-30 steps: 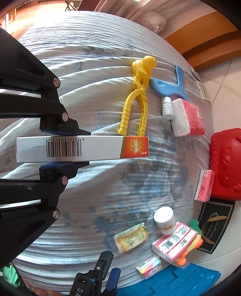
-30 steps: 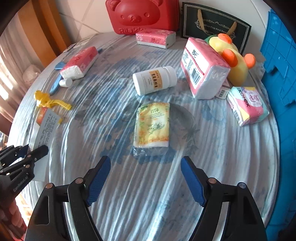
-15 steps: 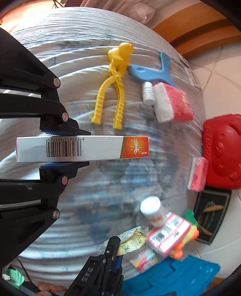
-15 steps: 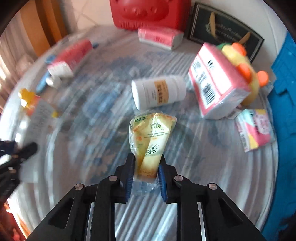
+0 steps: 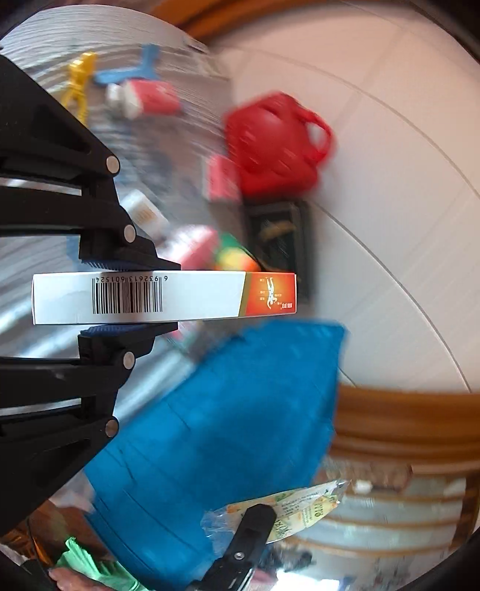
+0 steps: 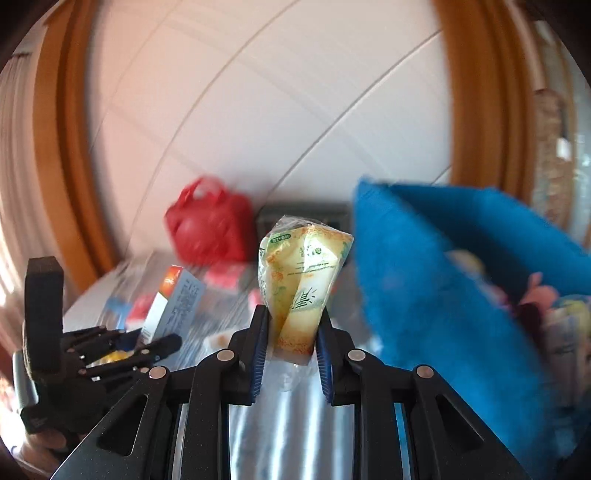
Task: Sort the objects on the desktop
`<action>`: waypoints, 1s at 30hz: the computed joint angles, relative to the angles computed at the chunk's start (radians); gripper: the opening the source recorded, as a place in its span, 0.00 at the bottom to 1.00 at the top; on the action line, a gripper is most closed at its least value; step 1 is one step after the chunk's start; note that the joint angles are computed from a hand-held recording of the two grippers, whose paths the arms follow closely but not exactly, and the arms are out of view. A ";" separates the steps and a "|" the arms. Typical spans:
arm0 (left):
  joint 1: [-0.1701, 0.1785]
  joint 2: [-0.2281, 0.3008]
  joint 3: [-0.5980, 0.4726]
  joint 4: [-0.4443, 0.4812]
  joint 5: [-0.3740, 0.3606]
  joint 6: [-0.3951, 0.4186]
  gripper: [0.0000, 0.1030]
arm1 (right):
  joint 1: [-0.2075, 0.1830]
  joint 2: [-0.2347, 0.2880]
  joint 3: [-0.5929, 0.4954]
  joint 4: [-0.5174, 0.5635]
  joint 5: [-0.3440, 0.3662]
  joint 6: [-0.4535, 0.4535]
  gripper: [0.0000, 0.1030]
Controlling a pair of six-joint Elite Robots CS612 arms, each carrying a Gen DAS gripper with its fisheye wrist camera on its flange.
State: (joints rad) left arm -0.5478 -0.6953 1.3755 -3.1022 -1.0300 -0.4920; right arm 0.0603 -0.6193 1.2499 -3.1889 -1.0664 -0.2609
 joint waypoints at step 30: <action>-0.100 0.332 -0.786 0.365 -0.107 0.257 0.24 | -0.176 0.029 -0.041 -0.142 -0.253 0.128 0.45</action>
